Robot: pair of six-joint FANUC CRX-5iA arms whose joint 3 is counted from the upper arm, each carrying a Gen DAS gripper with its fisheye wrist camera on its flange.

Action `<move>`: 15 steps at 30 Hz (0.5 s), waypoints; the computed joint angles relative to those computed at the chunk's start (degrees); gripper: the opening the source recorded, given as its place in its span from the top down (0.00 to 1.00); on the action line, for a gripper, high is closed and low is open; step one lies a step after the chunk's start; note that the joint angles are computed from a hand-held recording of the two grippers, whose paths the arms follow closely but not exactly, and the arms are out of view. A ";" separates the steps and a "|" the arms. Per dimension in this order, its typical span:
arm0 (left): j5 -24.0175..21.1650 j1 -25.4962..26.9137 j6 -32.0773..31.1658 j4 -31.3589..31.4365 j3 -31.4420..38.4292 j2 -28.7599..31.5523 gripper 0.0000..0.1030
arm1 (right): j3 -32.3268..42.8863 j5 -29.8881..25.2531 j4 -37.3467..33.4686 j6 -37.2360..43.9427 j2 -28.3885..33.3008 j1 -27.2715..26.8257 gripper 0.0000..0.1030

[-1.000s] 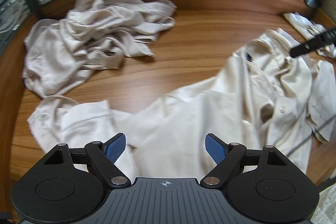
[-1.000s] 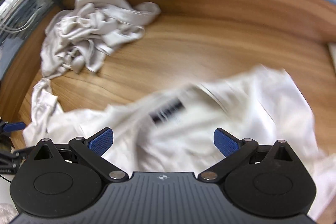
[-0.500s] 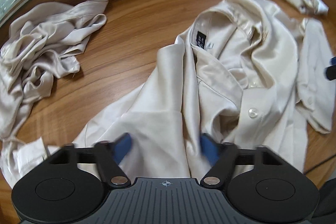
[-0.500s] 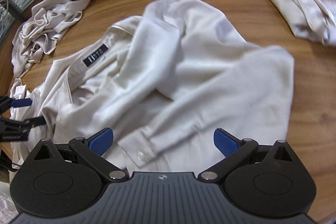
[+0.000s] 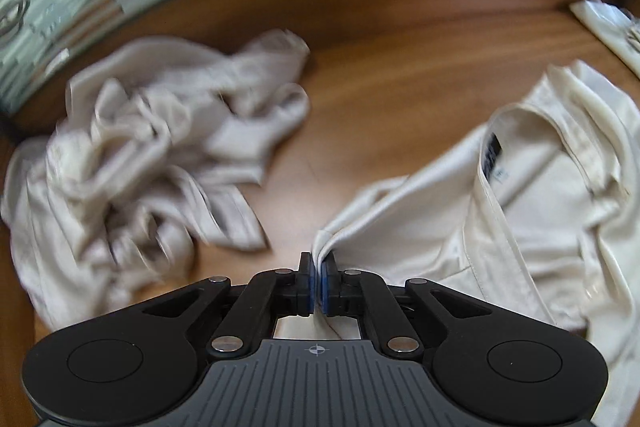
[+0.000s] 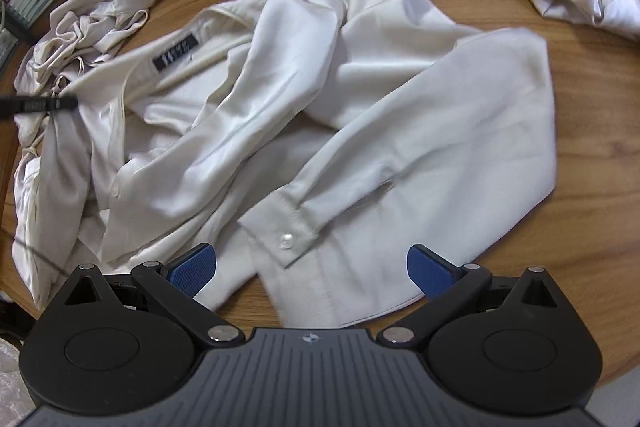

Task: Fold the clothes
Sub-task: 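Grasp the shirt collar with the left gripper while the right gripper pinches a sleeve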

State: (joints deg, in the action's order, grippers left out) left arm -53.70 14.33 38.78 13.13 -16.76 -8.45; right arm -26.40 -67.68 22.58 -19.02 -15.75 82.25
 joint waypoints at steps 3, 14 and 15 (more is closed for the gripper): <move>3.09 -0.50 -1.42 0.94 2.80 3.15 0.95 | 1.81 -0.36 0.69 -2.72 2.64 0.52 0.00; 8.49 -2.76 12.04 -6.96 17.94 16.30 0.94 | 5.61 -5.86 3.91 -16.62 7.95 4.41 0.00; 6.91 -2.36 12.12 -6.13 19.32 17.27 0.90 | 5.67 -6.13 3.92 -16.83 8.11 4.46 0.00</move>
State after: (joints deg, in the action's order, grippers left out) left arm -46.79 11.97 50.90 7.00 2.57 8.82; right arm -20.73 -73.81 26.51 -35.85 -7.64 86.70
